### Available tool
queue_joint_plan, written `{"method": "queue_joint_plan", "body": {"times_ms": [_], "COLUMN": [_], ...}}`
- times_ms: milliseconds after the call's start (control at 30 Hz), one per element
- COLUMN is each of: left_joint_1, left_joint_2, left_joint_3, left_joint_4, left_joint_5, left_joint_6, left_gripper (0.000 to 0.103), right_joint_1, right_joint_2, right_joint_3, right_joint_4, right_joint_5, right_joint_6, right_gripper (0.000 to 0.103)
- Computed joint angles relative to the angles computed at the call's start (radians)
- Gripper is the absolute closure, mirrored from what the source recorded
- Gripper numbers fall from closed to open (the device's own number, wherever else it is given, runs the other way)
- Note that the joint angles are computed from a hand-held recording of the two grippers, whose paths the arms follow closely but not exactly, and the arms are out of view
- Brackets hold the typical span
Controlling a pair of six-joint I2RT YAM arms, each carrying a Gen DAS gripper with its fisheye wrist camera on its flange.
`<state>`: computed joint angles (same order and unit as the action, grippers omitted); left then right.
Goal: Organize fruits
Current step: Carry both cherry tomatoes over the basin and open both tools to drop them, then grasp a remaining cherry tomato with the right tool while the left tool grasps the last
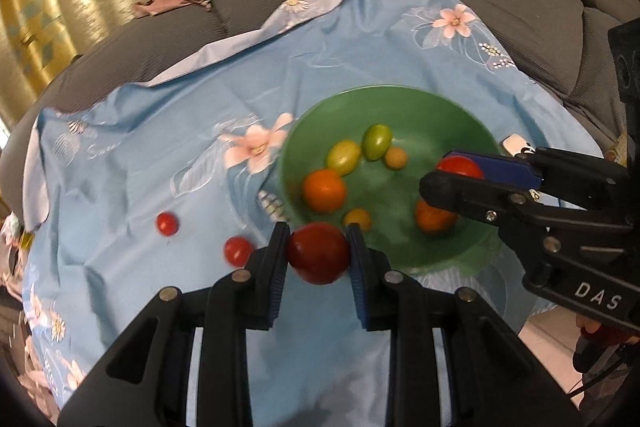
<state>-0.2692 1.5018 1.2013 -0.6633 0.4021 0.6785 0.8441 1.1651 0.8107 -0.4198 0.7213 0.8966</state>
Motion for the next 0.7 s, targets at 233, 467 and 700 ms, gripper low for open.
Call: {"method": "queue_joint_plan", "body": {"times_ms": [233,467,700], "left_joint_1": [-0.095,-0.131,-0.029], "left_joint_2": [0.064,0.138,0.147], "left_joint_3": [0.032,0.072,0.095], "left_joint_4": [0.023,0.036,0.029], "left_joint_5": [-0.049,-0.084,-0.032], "left_joint_6": [-0.036,-0.078,-0.094], "left_gripper": [0.075,0.059,0.033], "right_joint_1": [-0.068,-0.126,-0.122], "right_joint_2": [-0.037,-0.002,-0.021], "right_joint_3": [-0.032,-0.019,-0.021], "right_joint_4": [-0.025,-0.078,-0.153], "right_joint_5": [-0.028,-0.076,-0.049], "right_joint_6": [0.003,0.017,0.095], "right_gripper": [0.075,0.075,0.06]}}
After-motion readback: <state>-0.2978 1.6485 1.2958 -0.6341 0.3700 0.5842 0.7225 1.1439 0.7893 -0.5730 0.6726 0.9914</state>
